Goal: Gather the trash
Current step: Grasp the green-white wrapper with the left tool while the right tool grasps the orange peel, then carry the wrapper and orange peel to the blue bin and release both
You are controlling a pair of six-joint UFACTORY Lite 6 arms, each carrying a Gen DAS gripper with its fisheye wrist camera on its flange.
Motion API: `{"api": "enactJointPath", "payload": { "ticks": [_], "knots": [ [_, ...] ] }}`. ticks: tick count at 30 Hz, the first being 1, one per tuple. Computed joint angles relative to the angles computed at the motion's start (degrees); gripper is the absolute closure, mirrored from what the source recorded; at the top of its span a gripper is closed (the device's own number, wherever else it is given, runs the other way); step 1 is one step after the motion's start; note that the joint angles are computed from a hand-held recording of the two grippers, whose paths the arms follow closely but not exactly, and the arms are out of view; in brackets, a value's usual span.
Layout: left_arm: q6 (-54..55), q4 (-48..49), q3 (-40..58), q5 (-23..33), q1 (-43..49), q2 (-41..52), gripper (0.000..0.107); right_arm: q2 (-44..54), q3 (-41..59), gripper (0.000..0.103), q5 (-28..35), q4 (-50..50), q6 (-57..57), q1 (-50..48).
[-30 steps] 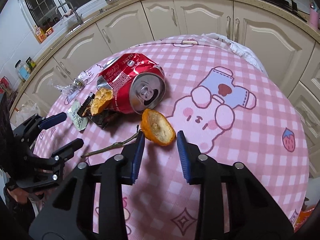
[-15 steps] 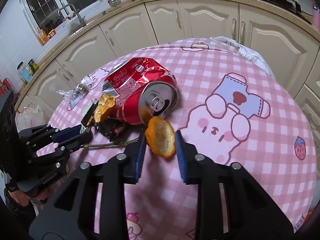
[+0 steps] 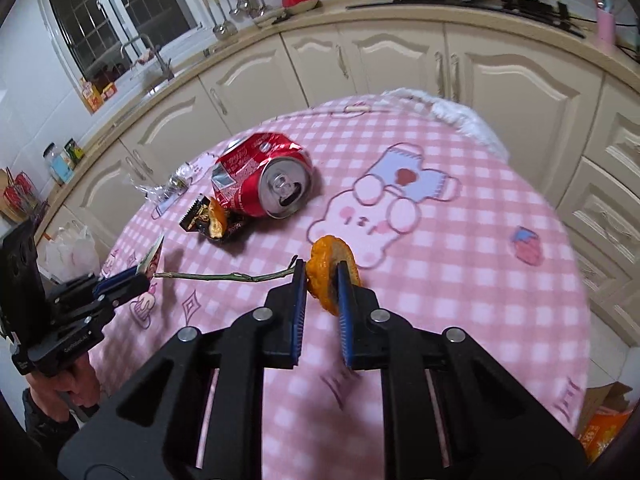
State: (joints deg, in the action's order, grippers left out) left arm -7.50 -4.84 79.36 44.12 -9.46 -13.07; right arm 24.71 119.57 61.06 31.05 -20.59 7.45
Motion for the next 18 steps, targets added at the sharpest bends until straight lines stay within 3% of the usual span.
{"api": "enactJointPath", "payload": {
  "ticks": [8, 15, 18],
  "knots": [
    [-12.3, 8.1, 7.4, 1.4, -12.6, -0.2, 0.093, -7.5, -2.4, 0.088, 6.0, 8.8, -6.0, -13.0],
    [-21.9, 18.2, 24.8, 4.3, -28.0, 12.0, 0.093, -9.7, -0.7, 0.088, 12.2, 14.3, -11.8, -30.2],
    [-22.6, 19.3, 37.0, 6.4, -34.5, 21.8, 0.093, -8.6, 0.8, 0.088, 15.2, 16.6, -14.6, -39.6]
  ]
}}
